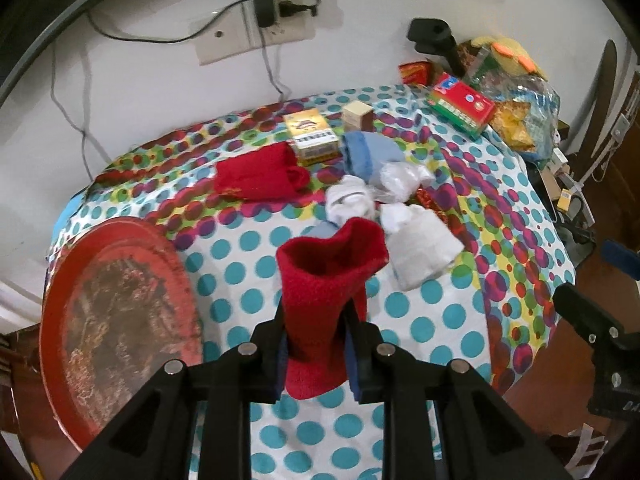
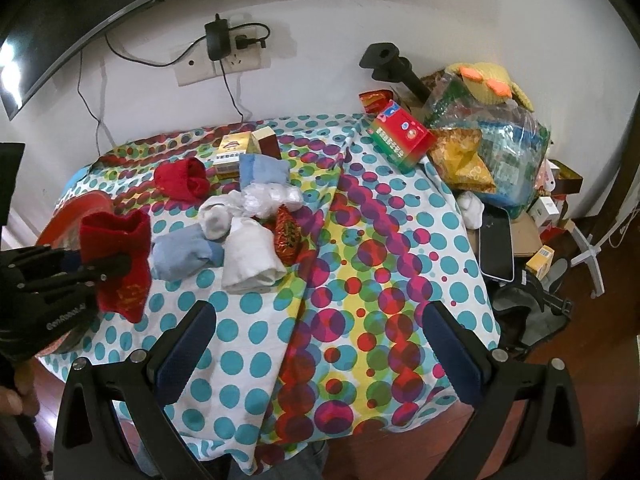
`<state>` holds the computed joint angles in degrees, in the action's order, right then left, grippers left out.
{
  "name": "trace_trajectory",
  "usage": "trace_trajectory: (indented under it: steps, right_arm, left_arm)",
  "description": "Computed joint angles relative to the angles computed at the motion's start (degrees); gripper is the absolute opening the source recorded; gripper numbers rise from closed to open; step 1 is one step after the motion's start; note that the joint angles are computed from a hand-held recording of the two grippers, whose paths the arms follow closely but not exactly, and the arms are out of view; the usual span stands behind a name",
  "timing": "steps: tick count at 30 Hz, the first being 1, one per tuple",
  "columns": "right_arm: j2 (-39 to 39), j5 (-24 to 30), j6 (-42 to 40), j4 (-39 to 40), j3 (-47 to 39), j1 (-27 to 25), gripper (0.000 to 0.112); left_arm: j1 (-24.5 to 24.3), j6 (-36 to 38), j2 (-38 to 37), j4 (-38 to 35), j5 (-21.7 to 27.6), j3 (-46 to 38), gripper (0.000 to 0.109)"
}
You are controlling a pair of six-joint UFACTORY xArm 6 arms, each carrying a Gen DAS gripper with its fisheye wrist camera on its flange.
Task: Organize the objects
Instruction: 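Grasp the red sock with the left gripper and lift it, then carry the red sock with the left gripper over the red tray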
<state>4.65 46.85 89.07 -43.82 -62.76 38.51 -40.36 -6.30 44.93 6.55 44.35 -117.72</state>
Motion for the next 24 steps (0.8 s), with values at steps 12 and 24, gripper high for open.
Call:
trace_trajectory:
  steps: [12,24]
  right_arm:
    - [4.3,2.6,-2.7,2.1,-6.3,1.9,0.103]
    - [10.8,7.3,-6.9,4.5,-15.3,3.4,0.103]
  left_arm:
    - [5.3,-3.0,-7.0,3.3,-3.6,10.6,0.023]
    - [10.9,-3.5,-9.0,3.7,-4.2,14.7,0.023]
